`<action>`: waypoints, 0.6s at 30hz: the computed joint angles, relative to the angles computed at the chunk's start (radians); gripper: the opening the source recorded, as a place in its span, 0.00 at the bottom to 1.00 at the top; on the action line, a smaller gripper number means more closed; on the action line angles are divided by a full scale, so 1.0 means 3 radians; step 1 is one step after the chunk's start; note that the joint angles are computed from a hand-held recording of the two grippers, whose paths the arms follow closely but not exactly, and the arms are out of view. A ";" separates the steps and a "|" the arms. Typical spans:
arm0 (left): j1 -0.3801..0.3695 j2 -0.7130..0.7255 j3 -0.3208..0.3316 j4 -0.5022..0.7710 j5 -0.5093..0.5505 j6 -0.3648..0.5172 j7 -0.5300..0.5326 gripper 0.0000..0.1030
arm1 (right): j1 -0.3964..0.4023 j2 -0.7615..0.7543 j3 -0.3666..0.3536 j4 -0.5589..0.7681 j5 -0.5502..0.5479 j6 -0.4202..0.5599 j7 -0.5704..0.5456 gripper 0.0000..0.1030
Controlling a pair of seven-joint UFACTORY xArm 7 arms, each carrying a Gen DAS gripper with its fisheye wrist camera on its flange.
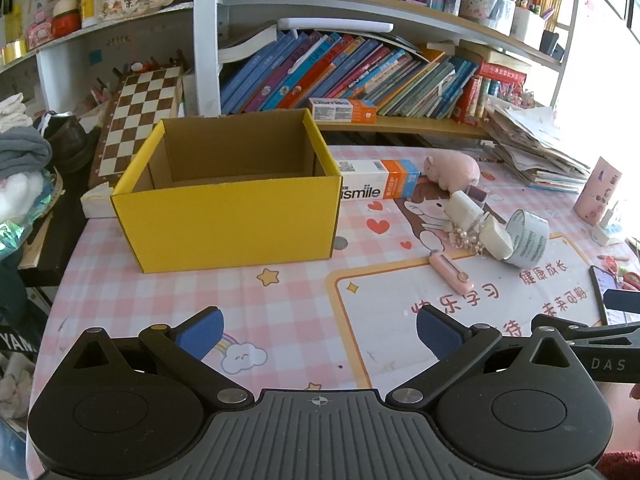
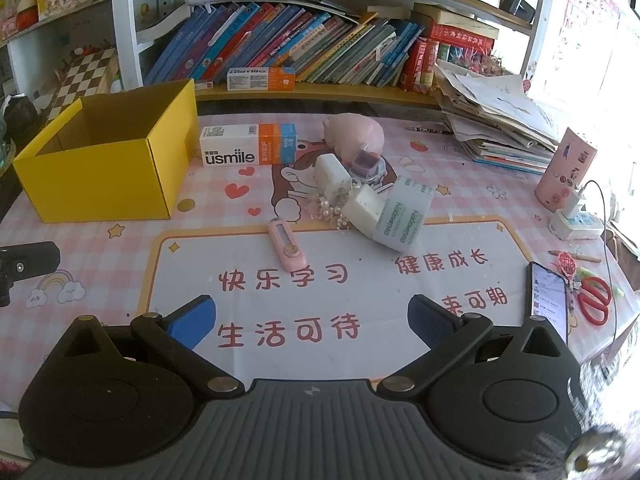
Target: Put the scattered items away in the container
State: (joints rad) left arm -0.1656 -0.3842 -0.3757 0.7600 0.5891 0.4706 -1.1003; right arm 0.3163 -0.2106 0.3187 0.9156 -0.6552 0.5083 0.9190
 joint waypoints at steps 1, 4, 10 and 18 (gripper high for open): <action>-0.0002 0.0000 0.0002 0.0000 -0.0001 -0.0001 0.0000 1.00 | 0.0000 0.0000 -0.0002 -0.0001 0.0001 -0.0002 -0.0001 1.00; -0.0008 -0.0003 0.0014 -0.0006 -0.0011 -0.0006 0.0011 1.00 | 0.0002 0.0003 -0.0001 0.0002 -0.0003 0.0002 -0.0005 1.00; -0.0002 -0.0003 0.0023 -0.0012 -0.0021 -0.0020 0.0028 1.00 | 0.0011 0.0025 -0.0009 0.0031 -0.0001 0.0012 -0.0010 1.00; 0.0015 -0.0016 0.0029 -0.0033 -0.0037 -0.0049 0.0052 1.00 | 0.0019 0.0045 -0.0003 0.0048 -0.0052 0.0022 0.0030 1.00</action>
State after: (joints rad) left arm -0.1610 -0.3888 -0.3668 0.7501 0.5780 0.4558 -1.0846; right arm 0.3219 -0.1972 0.3177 0.9301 -0.6708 0.5148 0.9280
